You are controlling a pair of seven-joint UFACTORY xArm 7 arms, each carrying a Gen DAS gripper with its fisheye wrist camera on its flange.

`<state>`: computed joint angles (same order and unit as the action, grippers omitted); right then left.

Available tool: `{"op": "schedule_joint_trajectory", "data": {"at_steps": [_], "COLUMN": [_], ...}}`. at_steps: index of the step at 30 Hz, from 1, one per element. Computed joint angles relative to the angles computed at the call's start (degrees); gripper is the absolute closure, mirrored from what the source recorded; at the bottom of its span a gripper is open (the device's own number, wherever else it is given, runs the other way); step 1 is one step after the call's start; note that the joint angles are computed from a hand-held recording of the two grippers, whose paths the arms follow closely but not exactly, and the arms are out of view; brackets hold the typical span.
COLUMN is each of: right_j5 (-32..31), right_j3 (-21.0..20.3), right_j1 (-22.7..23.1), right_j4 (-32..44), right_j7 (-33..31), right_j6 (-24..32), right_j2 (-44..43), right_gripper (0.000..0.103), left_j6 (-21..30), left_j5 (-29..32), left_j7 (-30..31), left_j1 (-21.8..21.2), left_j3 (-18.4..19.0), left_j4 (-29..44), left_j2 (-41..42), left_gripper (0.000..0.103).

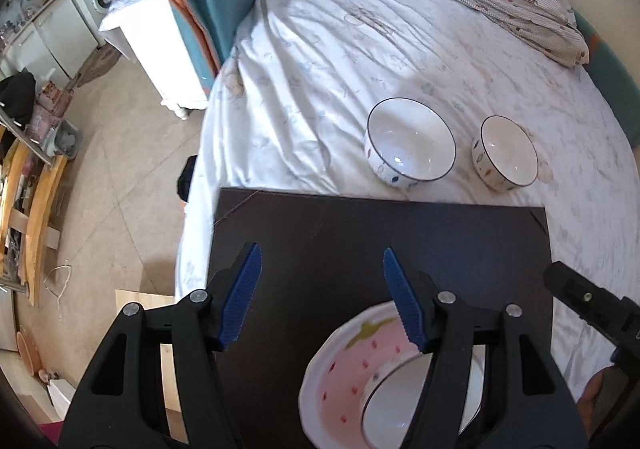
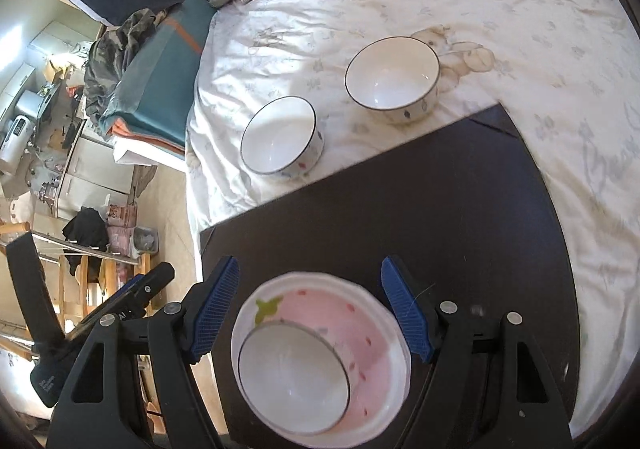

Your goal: Organize plates and bowls

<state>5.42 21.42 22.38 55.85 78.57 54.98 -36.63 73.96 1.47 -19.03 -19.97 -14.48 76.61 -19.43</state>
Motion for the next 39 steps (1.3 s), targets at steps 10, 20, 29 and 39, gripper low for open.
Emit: {"op": "schedule_joint_trajectory", "data": {"at_steps": [10, 20, 29, 39], "right_j5": [5.1, 12.6, 14.4, 17.4], "right_j3": [-5.5, -9.7, -11.4, -11.9], "right_j1": [-0.1, 2.6, 1.9, 1.1], "right_j4": [-4.5, -10.7, -6.1, -3.0], "right_j7": [-3.6, -7.1, -9.7, -14.5], "right_j6": [-9.0, -28.0, -28.4, -23.6], "right_j2": [5.5, 11.2, 19.7, 24.3], "right_gripper": [0.027, 0.043, 0.051, 0.059], "left_j6": [-1.2, -6.7, -4.4, -2.4], "left_j5": [0.8, -0.6, 2.5, 6.0], "left_j7": [-2.1, -3.5, -2.3, -0.1], "left_j1": [-0.9, -2.0, -4.9, -8.0], "left_j3": [0.8, 2.9, 3.9, 5.1], "left_j4": [6.3, 10.9, 19.6, 24.3], "left_j2": [11.4, 21.6, 31.5, 38.0], "left_gripper": [0.043, 0.044, 0.044, 0.061]}}
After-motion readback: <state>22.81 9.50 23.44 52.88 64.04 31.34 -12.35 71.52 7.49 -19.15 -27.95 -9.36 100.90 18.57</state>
